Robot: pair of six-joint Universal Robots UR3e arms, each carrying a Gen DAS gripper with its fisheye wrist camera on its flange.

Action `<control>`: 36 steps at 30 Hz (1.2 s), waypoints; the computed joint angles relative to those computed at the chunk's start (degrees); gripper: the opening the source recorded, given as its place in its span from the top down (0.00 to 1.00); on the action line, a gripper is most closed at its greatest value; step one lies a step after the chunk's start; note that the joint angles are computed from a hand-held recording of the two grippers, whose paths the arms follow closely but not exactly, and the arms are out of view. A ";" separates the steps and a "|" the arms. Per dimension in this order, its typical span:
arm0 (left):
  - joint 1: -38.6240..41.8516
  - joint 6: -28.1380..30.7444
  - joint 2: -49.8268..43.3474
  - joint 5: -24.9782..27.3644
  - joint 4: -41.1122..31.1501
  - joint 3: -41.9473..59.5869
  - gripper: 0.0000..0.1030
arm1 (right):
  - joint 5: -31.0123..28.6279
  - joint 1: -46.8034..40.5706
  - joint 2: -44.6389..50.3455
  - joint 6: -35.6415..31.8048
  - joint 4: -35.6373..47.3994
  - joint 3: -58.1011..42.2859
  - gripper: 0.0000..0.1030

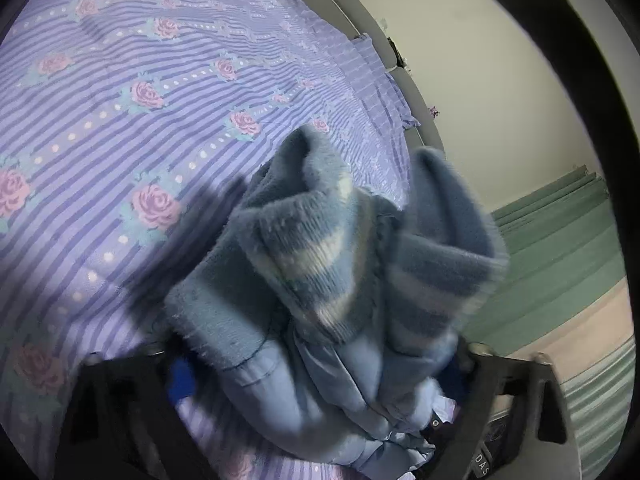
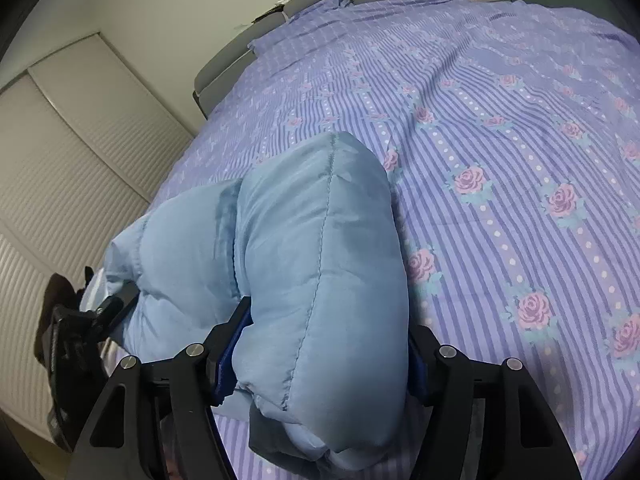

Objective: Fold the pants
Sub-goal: 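Carry the folded pants with both tools toward the dark clothes stack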

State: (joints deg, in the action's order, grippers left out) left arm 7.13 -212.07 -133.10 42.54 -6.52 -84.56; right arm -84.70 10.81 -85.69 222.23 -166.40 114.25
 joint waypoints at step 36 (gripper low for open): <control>46.62 81.17 78.76 -18.22 -98.24 -11.52 0.41 | -31.01 40.16 -2.79 3.31 22.18 -35.45 0.51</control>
